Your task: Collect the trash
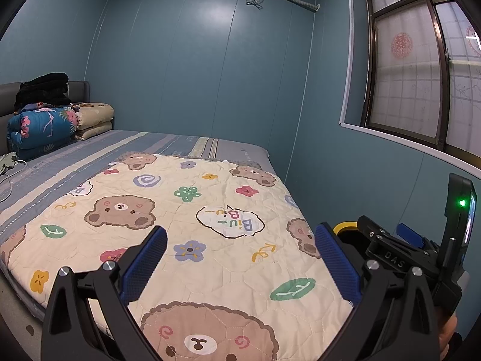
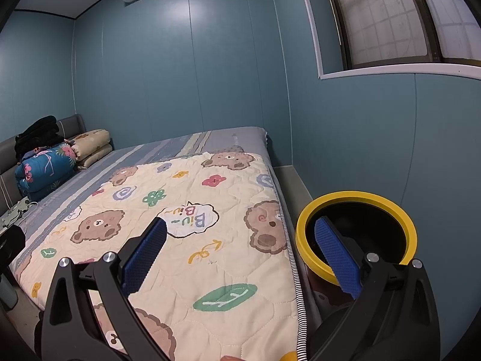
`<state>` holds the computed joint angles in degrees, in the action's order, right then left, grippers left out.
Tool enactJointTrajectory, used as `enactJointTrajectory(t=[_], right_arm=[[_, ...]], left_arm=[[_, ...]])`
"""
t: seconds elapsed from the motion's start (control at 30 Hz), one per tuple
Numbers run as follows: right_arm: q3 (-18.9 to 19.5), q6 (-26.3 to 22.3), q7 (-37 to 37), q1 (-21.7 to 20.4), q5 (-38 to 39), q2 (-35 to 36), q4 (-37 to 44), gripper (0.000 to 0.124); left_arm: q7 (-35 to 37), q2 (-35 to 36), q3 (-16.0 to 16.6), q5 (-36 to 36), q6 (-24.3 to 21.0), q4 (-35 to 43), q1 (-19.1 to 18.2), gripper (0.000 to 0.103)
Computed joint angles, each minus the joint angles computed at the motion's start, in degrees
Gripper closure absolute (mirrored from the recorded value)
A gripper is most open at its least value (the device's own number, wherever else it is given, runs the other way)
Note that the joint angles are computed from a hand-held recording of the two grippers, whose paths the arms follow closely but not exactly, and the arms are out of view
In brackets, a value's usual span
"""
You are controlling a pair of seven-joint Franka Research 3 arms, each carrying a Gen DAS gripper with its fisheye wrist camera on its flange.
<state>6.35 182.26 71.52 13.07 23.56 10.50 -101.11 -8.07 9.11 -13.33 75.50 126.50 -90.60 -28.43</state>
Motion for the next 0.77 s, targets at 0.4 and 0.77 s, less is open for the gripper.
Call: enactJointTrajectory(t=[0.4,0.77], right_arm=[[-0.6,-0.2,0.7,0.5,-0.5,-0.1,-0.3,0.029],[-0.5,-0.4,1.0,0.4,-0.5,0.0,-0.2,0.029]], left_arm=[[-0.6,-0.4,0.0,-0.5,1.1,-1.0,0.4,0.008],[0.6,-0.1,0.0,-1.4,1.5,-0.4,0.6,0.008]])
